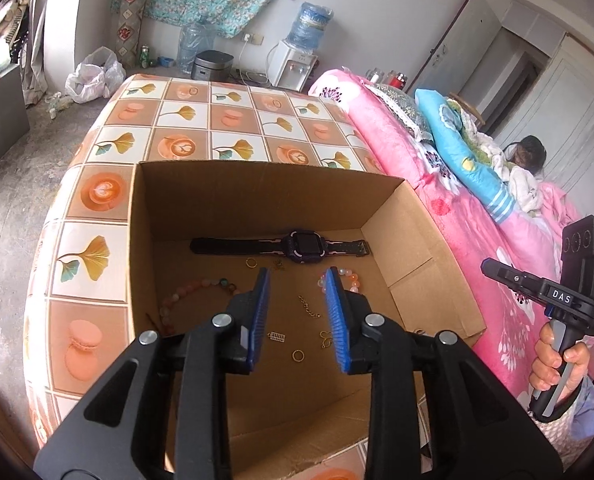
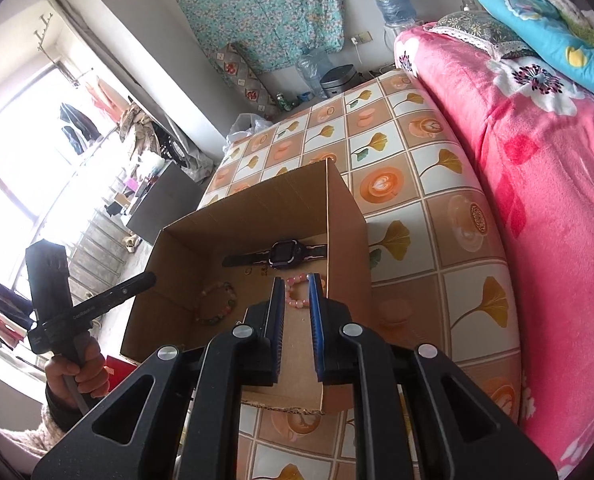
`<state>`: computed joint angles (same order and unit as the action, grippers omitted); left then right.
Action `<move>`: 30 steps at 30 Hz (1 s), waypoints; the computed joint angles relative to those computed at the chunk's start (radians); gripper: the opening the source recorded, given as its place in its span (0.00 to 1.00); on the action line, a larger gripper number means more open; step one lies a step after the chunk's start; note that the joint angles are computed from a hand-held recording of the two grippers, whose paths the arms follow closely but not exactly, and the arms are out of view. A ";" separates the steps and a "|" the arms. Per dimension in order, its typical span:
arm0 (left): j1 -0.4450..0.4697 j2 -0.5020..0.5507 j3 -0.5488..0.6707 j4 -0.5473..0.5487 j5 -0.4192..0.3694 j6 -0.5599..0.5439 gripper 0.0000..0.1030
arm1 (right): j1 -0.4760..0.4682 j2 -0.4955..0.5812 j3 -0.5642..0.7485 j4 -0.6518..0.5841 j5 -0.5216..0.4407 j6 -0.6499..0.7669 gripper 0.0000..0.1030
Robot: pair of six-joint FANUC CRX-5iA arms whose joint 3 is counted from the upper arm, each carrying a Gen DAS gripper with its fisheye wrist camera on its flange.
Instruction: Organize jewelry
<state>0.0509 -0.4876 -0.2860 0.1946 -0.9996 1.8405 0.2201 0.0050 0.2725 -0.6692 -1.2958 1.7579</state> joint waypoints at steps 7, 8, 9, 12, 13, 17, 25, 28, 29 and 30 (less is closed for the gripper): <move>0.012 -0.125 -0.009 -0.116 -0.071 0.088 0.69 | 0.009 -0.046 -0.086 0.051 0.099 -0.092 0.35; 0.032 -0.143 -0.025 -0.103 -0.078 0.087 0.69 | 0.019 -0.046 -0.094 0.069 0.106 -0.110 0.35; 0.057 -0.160 -0.044 -0.078 -0.089 0.078 0.71 | 0.030 -0.045 -0.101 0.086 0.109 -0.123 0.35; 0.106 -0.180 -0.081 -0.040 -0.133 0.081 0.71 | 0.045 -0.038 -0.110 0.100 0.106 -0.126 0.35; 0.119 -0.191 -0.096 -0.030 -0.141 0.082 0.71 | 0.051 -0.036 -0.111 0.103 0.102 -0.123 0.35; 0.157 -0.211 -0.158 0.057 -0.134 0.060 0.72 | 0.064 -0.017 -0.093 0.087 0.036 -0.106 0.38; 0.085 -0.195 -0.168 0.032 -0.109 0.116 0.76 | 0.103 -0.071 -0.141 0.133 0.043 -0.115 0.41; 0.085 -0.205 -0.171 0.032 -0.116 0.126 0.76 | 0.104 -0.090 -0.157 0.137 0.040 -0.118 0.41; 0.084 -0.208 -0.171 0.030 -0.120 0.129 0.76 | 0.104 -0.095 -0.161 0.137 0.038 -0.118 0.41; 0.077 -0.211 -0.169 0.024 -0.123 0.138 0.76 | 0.101 -0.098 -0.162 0.135 0.033 -0.118 0.41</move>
<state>0.1284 -0.6982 -0.4550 0.2189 -1.1230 1.9785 0.3209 -0.0934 0.1100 -0.5344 -1.2625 1.6403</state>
